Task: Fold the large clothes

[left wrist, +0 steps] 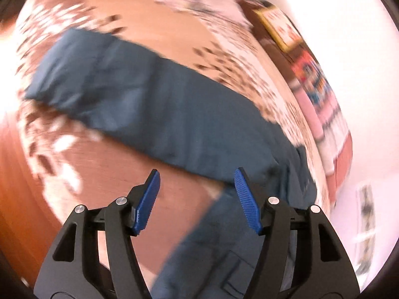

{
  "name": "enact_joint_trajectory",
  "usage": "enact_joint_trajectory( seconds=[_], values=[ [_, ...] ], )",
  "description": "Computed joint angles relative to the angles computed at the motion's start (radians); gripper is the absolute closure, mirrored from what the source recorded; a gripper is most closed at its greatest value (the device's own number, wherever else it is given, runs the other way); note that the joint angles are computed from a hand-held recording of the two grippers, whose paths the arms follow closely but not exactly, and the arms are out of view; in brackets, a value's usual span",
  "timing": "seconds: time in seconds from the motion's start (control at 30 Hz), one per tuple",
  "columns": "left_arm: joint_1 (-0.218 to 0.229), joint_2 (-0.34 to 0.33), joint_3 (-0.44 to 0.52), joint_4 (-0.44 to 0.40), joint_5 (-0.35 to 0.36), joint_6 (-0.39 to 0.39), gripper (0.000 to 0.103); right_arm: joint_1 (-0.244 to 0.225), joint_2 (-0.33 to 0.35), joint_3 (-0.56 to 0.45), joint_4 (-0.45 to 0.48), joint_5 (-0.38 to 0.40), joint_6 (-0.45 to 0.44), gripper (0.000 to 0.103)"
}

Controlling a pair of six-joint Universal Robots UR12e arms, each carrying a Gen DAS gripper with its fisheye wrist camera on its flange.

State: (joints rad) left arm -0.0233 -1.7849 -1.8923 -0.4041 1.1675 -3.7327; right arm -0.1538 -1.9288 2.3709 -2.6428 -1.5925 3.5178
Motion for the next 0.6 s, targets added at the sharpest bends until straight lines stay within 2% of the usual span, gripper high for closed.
enact_joint_trajectory(
  seconds=[0.1,0.23,0.47,0.53,0.57,0.6],
  values=[
    [0.041,-0.007,-0.028,0.030,-0.028,-0.103,0.041,0.031,0.017,-0.015,0.001,-0.008,-0.021,0.028],
    [0.070,-0.030,-0.049,0.095,-0.053,-0.214,0.041,0.063,0.042,-0.042,0.000,-0.008,-0.058,0.028],
    [0.083,-0.087,-0.040,0.198,-0.047,-0.336,0.042,0.101,0.069,-0.080,-0.041,-0.026,-0.107,0.028],
    [0.083,-0.093,-0.037,0.222,-0.027,-0.366,0.042,0.100,0.069,-0.083,-0.049,-0.026,-0.103,0.028],
    [0.075,-0.096,-0.027,0.220,0.007,-0.359,0.043,0.100,0.070,-0.083,-0.050,-0.027,-0.099,0.028],
    [0.064,-0.096,-0.016,0.207,0.054,-0.340,0.053,0.098,0.070,-0.084,-0.050,-0.027,-0.095,0.028]
  ],
)
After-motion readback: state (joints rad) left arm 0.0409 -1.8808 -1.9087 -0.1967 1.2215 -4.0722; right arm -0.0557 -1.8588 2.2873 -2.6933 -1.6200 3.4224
